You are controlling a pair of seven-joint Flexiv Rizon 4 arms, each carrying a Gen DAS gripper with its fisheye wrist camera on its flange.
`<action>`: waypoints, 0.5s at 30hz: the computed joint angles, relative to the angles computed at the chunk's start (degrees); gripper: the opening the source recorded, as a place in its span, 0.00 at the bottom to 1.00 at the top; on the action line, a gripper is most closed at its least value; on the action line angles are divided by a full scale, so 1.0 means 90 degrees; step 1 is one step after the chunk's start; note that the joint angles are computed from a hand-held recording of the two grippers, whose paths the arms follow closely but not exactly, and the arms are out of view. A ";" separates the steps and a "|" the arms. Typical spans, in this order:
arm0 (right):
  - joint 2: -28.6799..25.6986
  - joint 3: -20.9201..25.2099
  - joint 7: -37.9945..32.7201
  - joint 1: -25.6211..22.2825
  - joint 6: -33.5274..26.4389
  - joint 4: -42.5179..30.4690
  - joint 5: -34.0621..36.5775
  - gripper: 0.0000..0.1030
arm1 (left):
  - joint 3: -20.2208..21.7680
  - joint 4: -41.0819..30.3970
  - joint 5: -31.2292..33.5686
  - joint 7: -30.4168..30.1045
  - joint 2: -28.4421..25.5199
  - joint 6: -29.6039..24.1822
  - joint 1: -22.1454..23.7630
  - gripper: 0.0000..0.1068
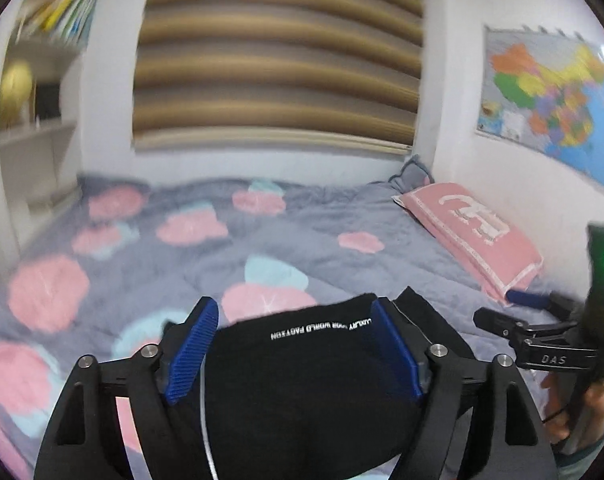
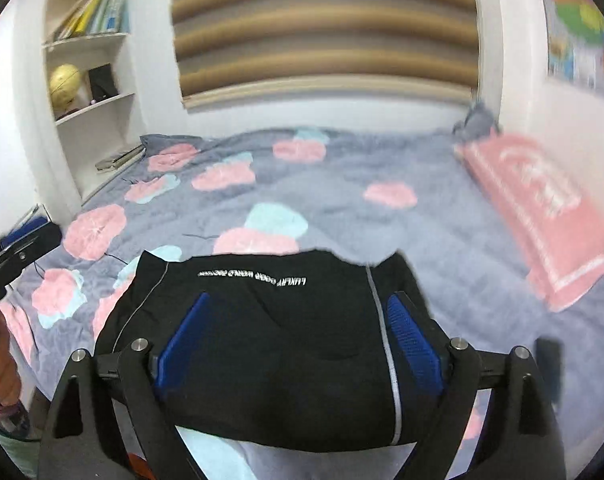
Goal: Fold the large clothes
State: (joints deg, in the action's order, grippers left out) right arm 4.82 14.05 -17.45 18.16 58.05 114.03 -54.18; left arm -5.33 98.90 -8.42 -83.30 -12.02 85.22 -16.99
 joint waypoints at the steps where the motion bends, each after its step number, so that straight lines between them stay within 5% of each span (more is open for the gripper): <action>1: 0.0034 0.0081 0.0045 0.0055 -0.0228 -0.0055 -0.0116 0.89 | 0.0365 -0.0169 0.0500 -0.0397 0.0037 -0.0193 -0.0285 0.76; 4: 0.0147 0.0243 0.0071 0.0201 -0.0573 -0.0117 -0.0328 0.89 | 0.0888 -0.0512 0.1791 -0.1501 0.0175 -0.0835 -0.0750 0.76; 15: -0.0192 0.0208 0.0000 0.0494 -0.0875 -0.0139 0.0008 0.89 | 0.0452 0.0002 0.2235 -0.2767 0.0205 -0.1114 -0.0467 0.76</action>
